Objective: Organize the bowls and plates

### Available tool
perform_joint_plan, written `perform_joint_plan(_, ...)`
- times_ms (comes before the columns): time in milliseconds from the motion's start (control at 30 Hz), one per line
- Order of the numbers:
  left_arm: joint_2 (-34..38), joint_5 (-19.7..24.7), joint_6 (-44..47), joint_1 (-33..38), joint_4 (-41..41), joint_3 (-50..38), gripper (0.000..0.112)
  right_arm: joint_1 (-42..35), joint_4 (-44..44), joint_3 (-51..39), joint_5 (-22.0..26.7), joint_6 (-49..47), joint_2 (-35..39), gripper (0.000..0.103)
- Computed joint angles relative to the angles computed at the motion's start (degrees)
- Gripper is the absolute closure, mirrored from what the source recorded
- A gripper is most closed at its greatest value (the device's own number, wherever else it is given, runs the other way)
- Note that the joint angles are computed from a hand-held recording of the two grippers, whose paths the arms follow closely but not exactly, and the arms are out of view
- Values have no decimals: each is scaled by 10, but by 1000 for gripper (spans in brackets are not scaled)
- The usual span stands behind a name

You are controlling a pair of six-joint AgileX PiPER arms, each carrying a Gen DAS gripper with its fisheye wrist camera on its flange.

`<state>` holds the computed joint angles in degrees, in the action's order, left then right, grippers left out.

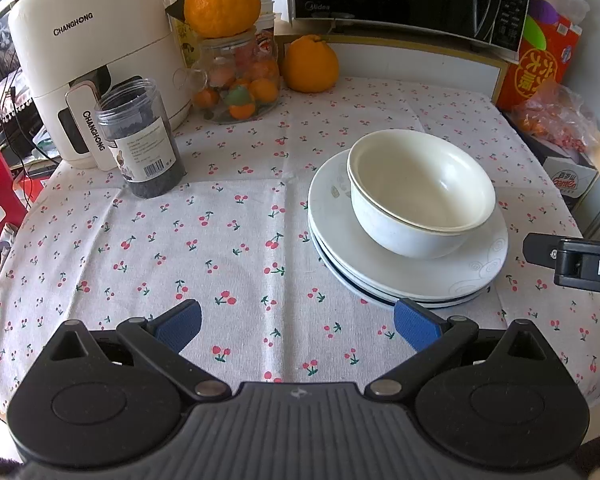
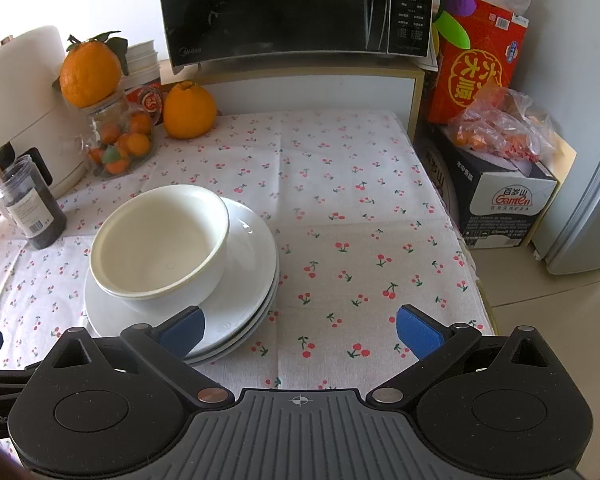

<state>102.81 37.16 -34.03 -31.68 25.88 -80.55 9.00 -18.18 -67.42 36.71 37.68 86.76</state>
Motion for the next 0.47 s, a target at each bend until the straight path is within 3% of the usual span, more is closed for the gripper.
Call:
perform_joint_plan(367,-1,-3,8,1,-9,3,10,1,-2,2,0,1,1,0)
perform_joint_plan(467,-3,-8,27,6,-24,3,10,0,-52,13,-9,66,-2,0)
